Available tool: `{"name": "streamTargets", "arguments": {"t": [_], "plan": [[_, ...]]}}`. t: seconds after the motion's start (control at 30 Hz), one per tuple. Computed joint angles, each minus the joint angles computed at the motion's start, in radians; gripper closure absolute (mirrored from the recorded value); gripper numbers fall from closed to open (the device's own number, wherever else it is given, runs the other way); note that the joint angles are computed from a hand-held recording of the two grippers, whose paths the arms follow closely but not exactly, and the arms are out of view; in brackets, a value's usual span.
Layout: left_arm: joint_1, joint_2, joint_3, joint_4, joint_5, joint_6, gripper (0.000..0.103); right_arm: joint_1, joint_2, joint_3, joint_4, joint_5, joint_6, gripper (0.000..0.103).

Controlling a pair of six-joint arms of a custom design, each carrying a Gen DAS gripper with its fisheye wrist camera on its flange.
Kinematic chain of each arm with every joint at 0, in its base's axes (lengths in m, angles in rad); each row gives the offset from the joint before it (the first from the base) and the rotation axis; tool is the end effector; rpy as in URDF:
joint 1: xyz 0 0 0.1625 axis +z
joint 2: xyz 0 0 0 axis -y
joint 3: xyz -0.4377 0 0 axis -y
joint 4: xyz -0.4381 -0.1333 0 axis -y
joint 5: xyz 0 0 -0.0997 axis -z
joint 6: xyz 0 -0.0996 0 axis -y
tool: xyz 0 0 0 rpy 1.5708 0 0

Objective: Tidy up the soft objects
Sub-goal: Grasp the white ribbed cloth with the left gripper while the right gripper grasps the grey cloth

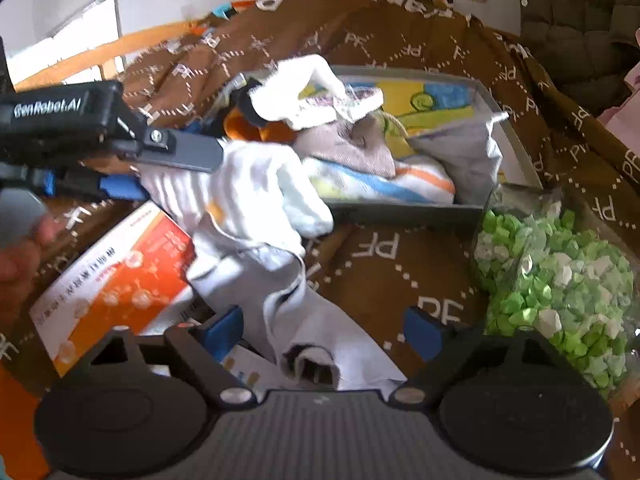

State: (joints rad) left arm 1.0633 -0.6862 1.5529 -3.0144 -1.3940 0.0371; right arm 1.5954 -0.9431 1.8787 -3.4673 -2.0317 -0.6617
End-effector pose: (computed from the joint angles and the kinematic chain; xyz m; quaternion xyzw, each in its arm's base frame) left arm -0.2372 -0.7369 0.0781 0.2326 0.9265 -0.2953 0.0163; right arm 0.1049 -0.6448 0.1947 0.1911 -0.8485 0.3639 0.3333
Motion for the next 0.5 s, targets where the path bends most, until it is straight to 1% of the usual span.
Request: {"name": "streamTargets", "arguments": {"t": [0.03, 0.1, 0.13, 0.2, 0.23, 0.27, 0.3, 0.33, 0.4, 0.5], "plan": [[0.001, -0.001, -0.001, 0.004, -0.001, 0.004, 0.039, 0.000, -0.003, -0.001, 0.010, -0.004, 0.010, 0.019], [0.003, -0.006, -0.001, 0.020, -0.012, 0.005, 0.060, 0.000, -0.011, -0.002, 0.034, -0.010, 0.037, 0.024], [0.004, -0.008, -0.001, 0.027, -0.018, 0.008, 0.063, -0.001, -0.014, -0.001, 0.044, -0.013, 0.047, 0.027], [0.005, -0.010, 0.004, 0.020, -0.029, 0.014, 0.067, -0.001, -0.020, -0.001, 0.061, -0.017, 0.060, 0.042], [0.005, -0.012, 0.007, 0.017, -0.033, 0.020, 0.068, -0.001, -0.021, 0.000, 0.066, -0.019, 0.064, 0.043], [0.004, -0.013, 0.010, 0.015, -0.037, 0.031, 0.069, 0.000, -0.020, -0.001, 0.069, -0.020, 0.065, 0.047], [0.003, -0.014, 0.013, 0.012, -0.038, 0.044, 0.072, 0.000, -0.021, 0.000, 0.072, -0.020, 0.065, 0.054], [-0.001, -0.015, 0.017, 0.005, -0.035, 0.061, 0.073, 0.002, -0.021, 0.000, 0.073, -0.025, 0.060, 0.058], [-0.008, -0.016, 0.027, -0.011, -0.027, 0.098, 0.081, 0.008, -0.013, -0.004, 0.063, -0.045, 0.045, 0.074], [-0.018, -0.015, 0.038, -0.024, -0.010, 0.148, 0.087, 0.013, -0.011, -0.004, 0.062, -0.055, 0.040, 0.084]]}}
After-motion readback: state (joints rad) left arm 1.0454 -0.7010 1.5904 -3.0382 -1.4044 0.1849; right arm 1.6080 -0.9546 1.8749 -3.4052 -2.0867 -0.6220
